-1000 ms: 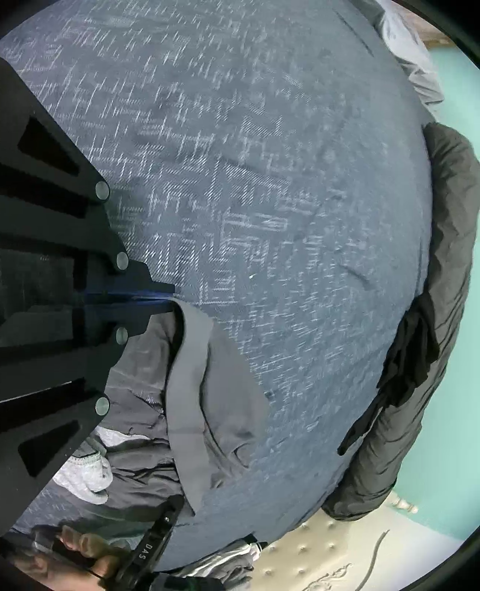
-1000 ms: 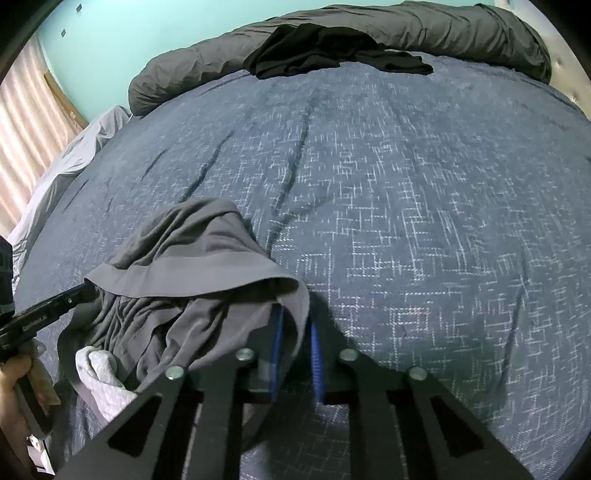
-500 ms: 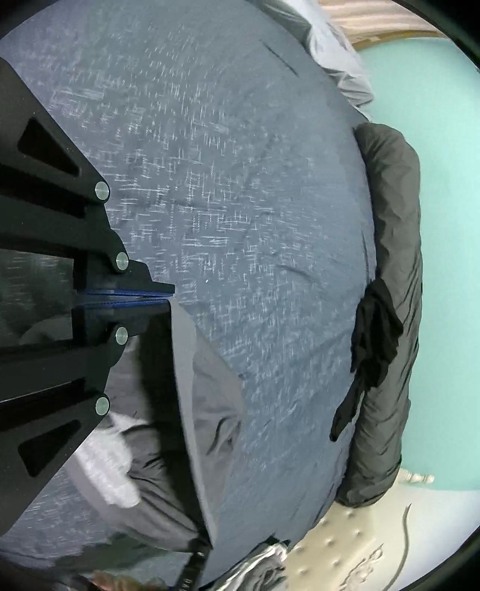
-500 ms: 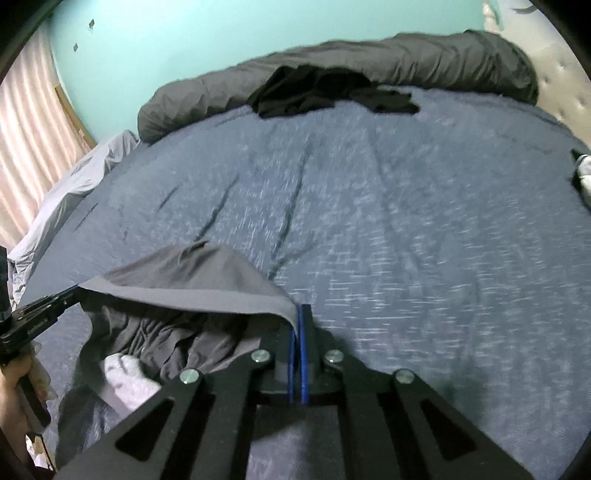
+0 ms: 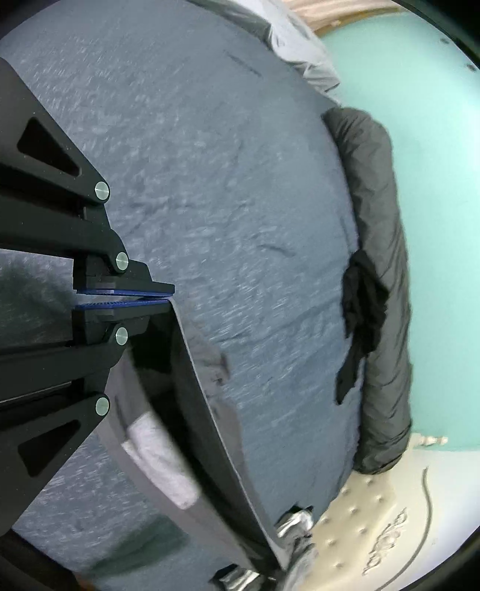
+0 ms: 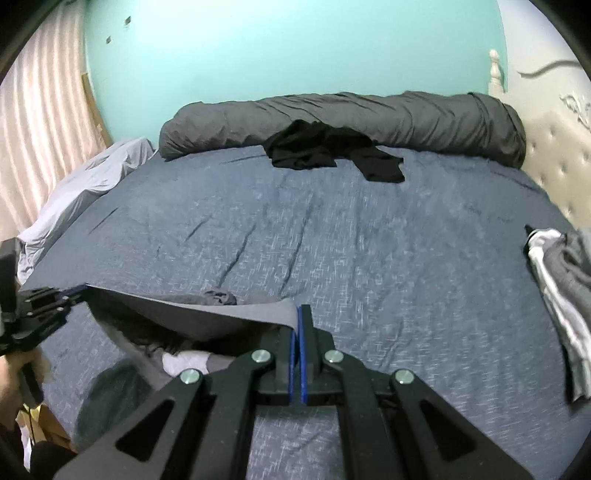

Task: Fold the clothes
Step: 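Lift the grey garment by its waistband with both grippers, stretching it apart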

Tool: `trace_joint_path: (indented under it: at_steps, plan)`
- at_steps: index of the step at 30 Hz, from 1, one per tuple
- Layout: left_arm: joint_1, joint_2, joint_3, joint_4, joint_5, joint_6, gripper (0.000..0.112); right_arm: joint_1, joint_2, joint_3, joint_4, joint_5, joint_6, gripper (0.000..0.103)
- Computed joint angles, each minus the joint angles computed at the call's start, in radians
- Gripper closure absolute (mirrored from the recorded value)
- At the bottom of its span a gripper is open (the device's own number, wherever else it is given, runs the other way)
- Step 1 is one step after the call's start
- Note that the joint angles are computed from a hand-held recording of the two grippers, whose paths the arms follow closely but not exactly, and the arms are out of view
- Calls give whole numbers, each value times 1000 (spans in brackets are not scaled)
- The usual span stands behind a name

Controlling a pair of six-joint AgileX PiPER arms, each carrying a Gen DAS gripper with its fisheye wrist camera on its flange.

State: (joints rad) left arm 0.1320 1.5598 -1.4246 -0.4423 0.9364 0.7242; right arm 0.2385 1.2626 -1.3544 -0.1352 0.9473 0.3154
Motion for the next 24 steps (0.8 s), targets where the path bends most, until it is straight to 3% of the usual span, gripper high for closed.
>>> trace_joint_path:
  at_steps: [6, 18, 24]
  plan:
    - [-5, 55, 45, -3, 29, -29, 108, 15, 2, 34, -23, 60, 7, 102]
    - [13, 84, 152, 5, -61, 30, 107, -43, 11, 197, 19, -11, 9, 102]
    - [25, 62, 128, -34, -26, 42, 110, -57, 7, 194, 26, -6, -19, 102]
